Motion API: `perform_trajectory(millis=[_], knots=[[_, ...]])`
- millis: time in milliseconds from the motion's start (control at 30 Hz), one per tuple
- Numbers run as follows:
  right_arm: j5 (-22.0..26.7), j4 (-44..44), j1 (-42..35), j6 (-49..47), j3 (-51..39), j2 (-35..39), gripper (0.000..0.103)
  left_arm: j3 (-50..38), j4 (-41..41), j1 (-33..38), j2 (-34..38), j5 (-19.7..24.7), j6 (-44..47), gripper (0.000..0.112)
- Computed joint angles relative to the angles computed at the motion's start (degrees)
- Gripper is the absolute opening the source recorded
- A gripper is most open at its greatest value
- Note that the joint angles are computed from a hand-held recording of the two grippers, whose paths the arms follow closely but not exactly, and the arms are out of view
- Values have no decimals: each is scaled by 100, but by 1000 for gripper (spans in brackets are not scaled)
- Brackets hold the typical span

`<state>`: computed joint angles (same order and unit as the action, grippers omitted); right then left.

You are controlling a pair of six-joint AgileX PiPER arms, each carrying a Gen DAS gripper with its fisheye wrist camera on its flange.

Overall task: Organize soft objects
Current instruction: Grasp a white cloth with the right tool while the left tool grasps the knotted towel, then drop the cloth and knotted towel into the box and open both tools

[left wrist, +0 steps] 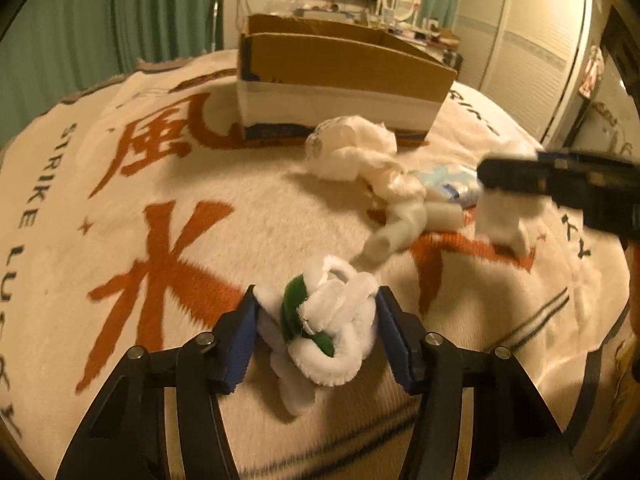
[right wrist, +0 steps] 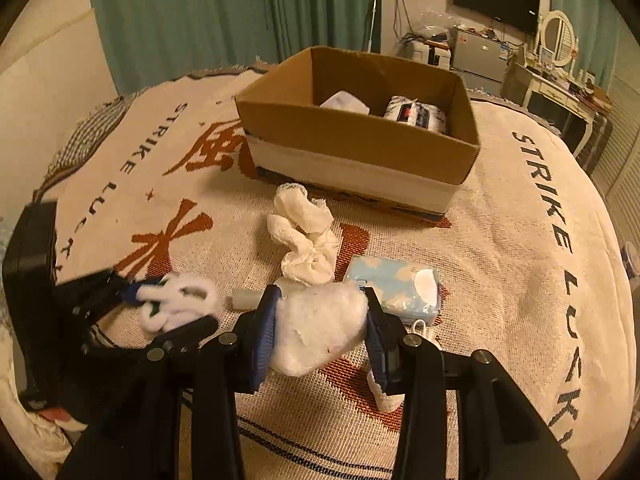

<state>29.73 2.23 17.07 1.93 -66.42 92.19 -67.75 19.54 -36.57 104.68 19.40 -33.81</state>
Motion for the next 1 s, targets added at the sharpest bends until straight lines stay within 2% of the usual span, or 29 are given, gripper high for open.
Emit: perform_trajectory(millis=[167,267,433,567,733,833,1000], knots=[[-79,6,-4,111,201,-412,40,291,737,-249,-513,320,-1000,55],[-110,0,28,213,320,-698,40,309,1167,-477,-792,758,-1679,55],[-114,281,-1,144,524,-1195,40,198,1659,-807,-1157,1391,-2252,55],[118,276,3,208,399,-1477,40,-39,1746,-904,-1385,1706,-2305,55],[609,189,-48,37,-305,-1480,40,-702,1879,-957,-1442,2145,-2030,55],[949,306,-201,-240,-971,-1335,40,-1385,1785,-902,-1223,2422,-1680,56],[1425,476,-602,-676,-2323,-721,40,-2916,1585,-690,-405,2882,-1162,58]])
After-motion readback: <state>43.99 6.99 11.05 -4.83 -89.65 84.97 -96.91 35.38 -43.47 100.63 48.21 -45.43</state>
